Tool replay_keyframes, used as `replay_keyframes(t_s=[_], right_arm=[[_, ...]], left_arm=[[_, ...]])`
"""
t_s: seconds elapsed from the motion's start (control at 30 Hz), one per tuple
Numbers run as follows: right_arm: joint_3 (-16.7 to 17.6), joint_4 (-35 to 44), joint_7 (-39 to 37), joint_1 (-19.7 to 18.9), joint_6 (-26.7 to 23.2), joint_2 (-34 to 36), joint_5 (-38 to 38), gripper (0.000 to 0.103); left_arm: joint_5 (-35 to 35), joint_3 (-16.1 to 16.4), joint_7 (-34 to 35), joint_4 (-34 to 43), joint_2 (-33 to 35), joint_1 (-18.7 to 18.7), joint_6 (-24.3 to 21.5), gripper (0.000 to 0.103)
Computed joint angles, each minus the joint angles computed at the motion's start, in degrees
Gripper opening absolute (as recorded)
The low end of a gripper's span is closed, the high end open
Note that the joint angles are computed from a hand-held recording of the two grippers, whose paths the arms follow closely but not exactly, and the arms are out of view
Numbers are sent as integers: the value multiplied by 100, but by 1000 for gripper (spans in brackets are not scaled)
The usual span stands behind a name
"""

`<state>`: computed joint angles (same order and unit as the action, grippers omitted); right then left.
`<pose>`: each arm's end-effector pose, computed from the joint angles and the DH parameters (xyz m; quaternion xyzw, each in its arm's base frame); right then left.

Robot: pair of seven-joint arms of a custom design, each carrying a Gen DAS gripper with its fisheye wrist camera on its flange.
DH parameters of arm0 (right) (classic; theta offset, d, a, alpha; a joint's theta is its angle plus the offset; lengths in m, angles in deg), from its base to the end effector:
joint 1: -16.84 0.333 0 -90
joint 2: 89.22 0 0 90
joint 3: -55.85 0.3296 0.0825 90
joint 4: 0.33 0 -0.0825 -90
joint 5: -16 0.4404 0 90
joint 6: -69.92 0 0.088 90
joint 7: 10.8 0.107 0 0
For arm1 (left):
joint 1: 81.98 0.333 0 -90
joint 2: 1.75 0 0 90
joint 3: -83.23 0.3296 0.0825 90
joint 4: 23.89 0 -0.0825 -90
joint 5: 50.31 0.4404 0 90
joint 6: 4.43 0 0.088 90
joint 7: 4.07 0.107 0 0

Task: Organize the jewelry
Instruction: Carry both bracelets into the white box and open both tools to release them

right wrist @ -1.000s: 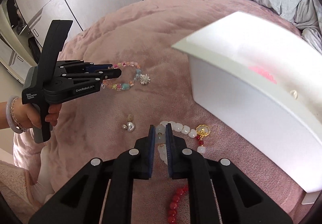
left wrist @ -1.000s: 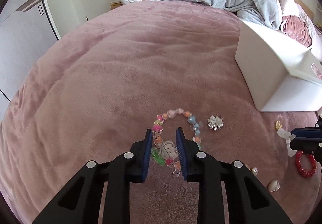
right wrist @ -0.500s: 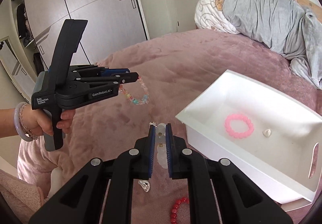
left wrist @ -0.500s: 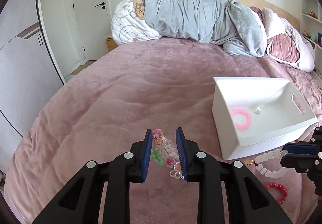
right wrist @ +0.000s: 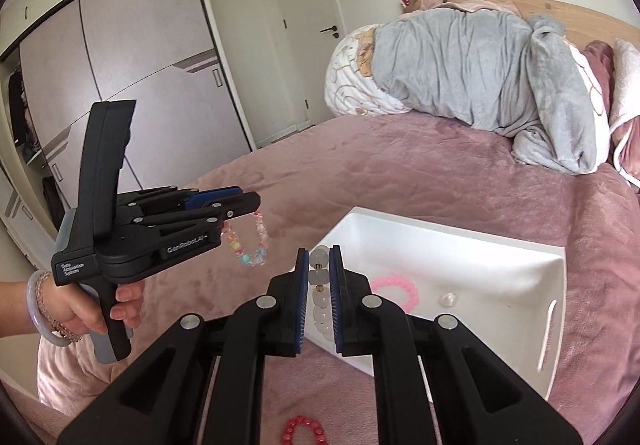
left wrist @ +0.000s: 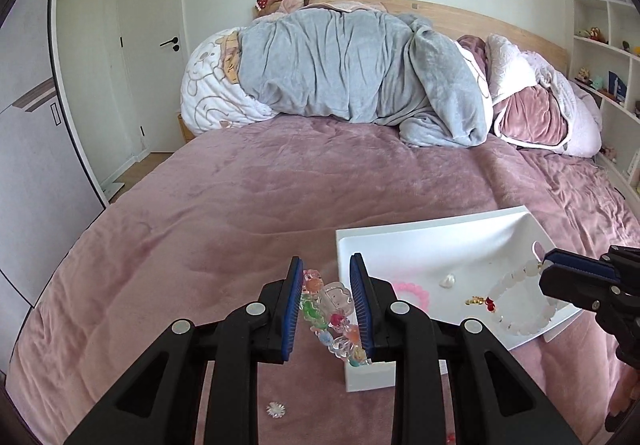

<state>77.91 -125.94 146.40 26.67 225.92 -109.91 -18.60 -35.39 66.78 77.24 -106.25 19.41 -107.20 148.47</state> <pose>0.4449 0.3311 0.6131 -0.5800 0.6593 -0.2540 0.4054 0.6032 -0.4920 0.5942 -0.3872 0.8168 -0.3778 0.2004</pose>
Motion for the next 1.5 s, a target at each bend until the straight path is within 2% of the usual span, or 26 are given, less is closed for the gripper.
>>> replay_keyframes(t_s=[0.2, 0.3, 0.5, 0.6, 0.77, 1.0, 1.13, 1.2, 1.23, 1.3, 1.37, 1.4, 1.5], right_arm=[[-110, -546, 216, -215, 51, -521, 307, 11], [-17, -632, 98, -362, -168, -613, 342, 11], [-28, -729, 14, -448, -207, -540, 453, 11], [60, -625, -3, -533, -411, -434, 257, 11], [-48, -544, -45, -454, -674, -245, 3, 11], [-367, -517, -83, -262, -564, 29, -25, 11], [-433, -478, -83, -202, -582, 132, -91, 12], [-452, -472, -59, -177, -600, 134, -136, 12], [-453, -454, -64, -167, -635, 146, -167, 12], [-461, -415, -89, -140, -722, 172, -226, 12], [-471, -398, -57, -117, -775, 167, -290, 13], [-474, -392, -32, -109, -795, 165, -321, 14], [-445, -352, 13, -82, -929, 117, -451, 22]], left_arm=[[192, 1, -78, 757, 511, -395, -232, 29], [228, 18, -104, 1159, 808, -592, -412, 29], [324, 154, -207, 1901, 1391, -969, -781, 29], [317, 233, -297, 2247, 1679, -1097, -995, 29], [323, 388, -496, 2882, 2165, -1270, -1421, 29], [250, 469, -414, 3432, 2599, -1353, -1734, 29], [215, 507, -339, 3677, 2772, -1412, -1852, 30], [196, 517, -294, 3753, 2821, -1432, -1874, 35], [200, 532, -284, 3755, 2824, -1442, -1863, 42], [192, 539, -260, 3750, 2817, -1449, -1845, 43], [199, 560, -300, 3680, 2770, -1455, -1804, 51], [228, 588, -367, 3546, 2687, -1449, -1709, 52], [307, 611, -510, 3219, 2450, -1393, -1523, 57]])
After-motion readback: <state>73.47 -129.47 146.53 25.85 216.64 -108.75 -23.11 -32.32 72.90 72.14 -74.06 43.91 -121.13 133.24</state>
